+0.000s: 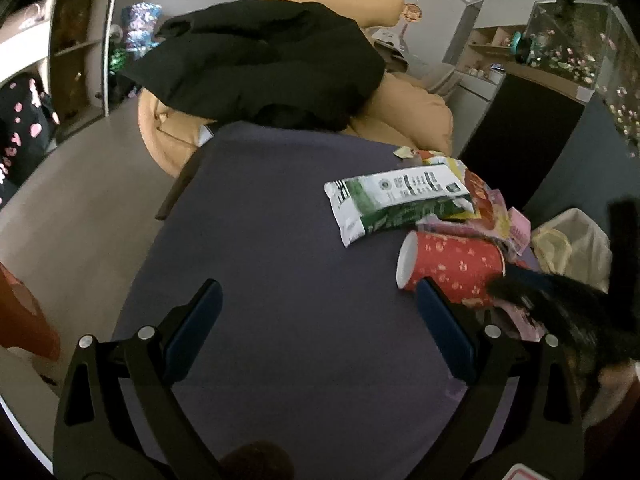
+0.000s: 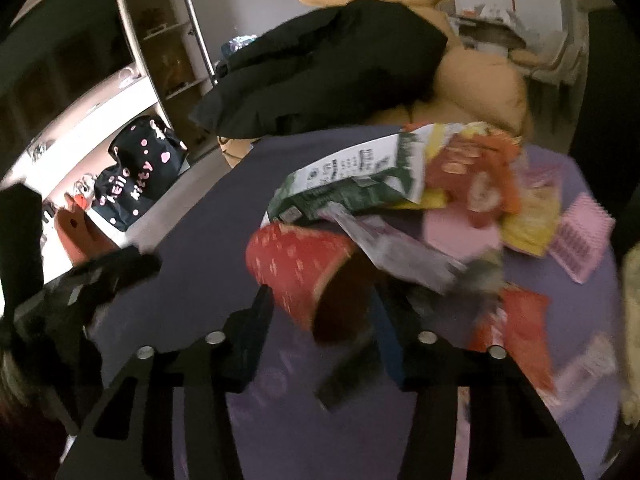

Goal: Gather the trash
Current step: 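Reach the right tool to the red paper cup and grasp it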

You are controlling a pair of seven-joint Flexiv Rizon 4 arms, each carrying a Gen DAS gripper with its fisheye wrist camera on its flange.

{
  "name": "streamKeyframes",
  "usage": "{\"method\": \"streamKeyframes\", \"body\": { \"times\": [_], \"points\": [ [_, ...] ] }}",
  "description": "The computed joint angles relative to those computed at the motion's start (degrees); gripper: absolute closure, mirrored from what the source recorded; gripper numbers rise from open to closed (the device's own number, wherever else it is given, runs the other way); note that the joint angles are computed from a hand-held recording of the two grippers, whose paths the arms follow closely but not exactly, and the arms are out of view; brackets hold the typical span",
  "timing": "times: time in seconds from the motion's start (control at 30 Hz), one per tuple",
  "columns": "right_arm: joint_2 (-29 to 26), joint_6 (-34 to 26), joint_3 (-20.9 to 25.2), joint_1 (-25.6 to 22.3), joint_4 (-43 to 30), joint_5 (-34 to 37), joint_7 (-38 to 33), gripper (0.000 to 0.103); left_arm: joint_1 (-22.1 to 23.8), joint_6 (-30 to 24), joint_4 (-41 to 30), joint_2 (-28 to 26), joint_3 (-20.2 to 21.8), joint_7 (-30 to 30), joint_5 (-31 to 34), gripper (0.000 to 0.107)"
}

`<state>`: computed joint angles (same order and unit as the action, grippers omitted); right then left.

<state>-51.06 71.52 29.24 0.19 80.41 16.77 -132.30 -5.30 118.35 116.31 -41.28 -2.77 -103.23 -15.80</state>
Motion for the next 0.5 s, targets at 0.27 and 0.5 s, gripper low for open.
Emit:
{"method": "streamKeyframes", "body": {
  "times": [0.27, 0.5],
  "points": [
    [0.55, -8.65, -1.34, 1.12, -3.0, 2.2, 1.53, 0.097, 8.88, 4.89, 1.38, -0.95, -6.39, -3.04, 11.49, 0.014],
    [8.47, -10.15, -0.28, -5.53, 5.71, 8.48, -8.38, 0.098, 16.44, 1.87, -3.68, -4.44, -14.04, -5.58, 20.32, 0.015]
  ]
}}
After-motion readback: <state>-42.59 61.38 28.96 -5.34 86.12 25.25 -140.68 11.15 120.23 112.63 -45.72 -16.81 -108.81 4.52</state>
